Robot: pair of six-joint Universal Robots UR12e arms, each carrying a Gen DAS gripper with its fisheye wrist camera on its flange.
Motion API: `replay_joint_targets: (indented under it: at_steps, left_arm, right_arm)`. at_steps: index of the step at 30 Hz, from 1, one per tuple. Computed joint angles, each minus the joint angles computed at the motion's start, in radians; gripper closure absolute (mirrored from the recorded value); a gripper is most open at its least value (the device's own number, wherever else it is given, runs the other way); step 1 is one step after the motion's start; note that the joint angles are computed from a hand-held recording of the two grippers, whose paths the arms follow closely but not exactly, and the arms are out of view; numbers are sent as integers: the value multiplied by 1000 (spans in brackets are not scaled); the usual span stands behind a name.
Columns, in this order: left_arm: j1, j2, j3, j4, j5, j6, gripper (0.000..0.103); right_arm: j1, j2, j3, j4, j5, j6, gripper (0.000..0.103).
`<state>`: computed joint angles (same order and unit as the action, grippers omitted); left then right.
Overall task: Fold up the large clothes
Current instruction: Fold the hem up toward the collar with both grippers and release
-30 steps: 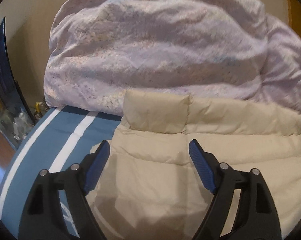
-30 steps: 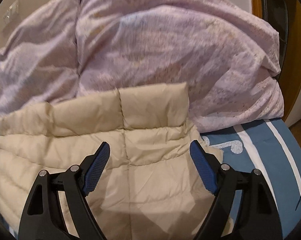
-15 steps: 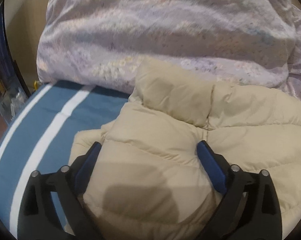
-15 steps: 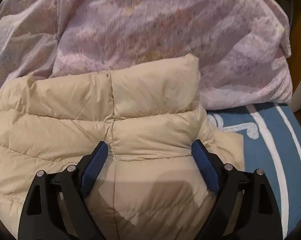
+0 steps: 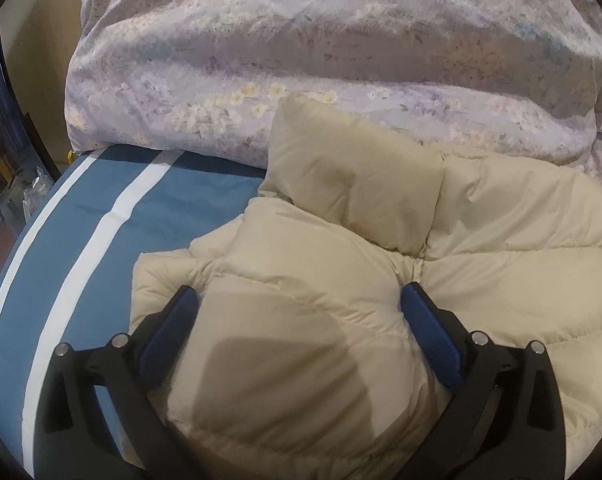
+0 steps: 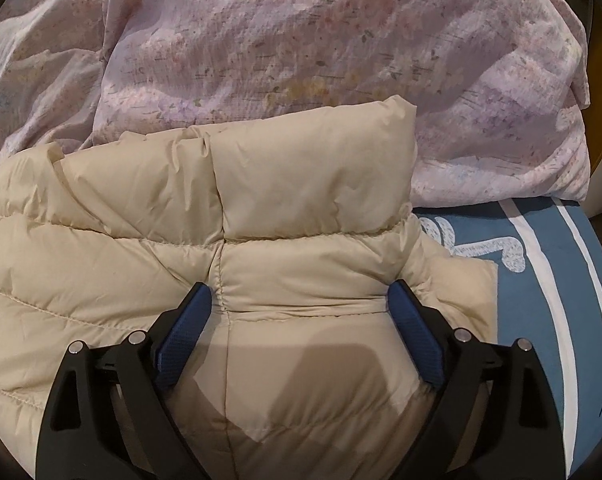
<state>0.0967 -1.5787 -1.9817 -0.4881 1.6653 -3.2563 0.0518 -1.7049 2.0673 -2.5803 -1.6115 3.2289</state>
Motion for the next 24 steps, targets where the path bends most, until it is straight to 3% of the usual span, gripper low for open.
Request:
replay_joint_targets:
  at_steps: [19,24]
  left_arm:
    - [10,-4,2,-2,-13,-4,2]
    - [17,26,-14,-17,-18,-20,3]
  right_arm:
    - [2,14,-12,4,-22,16,9]
    - [90,40,-57,30,-83,96,9]
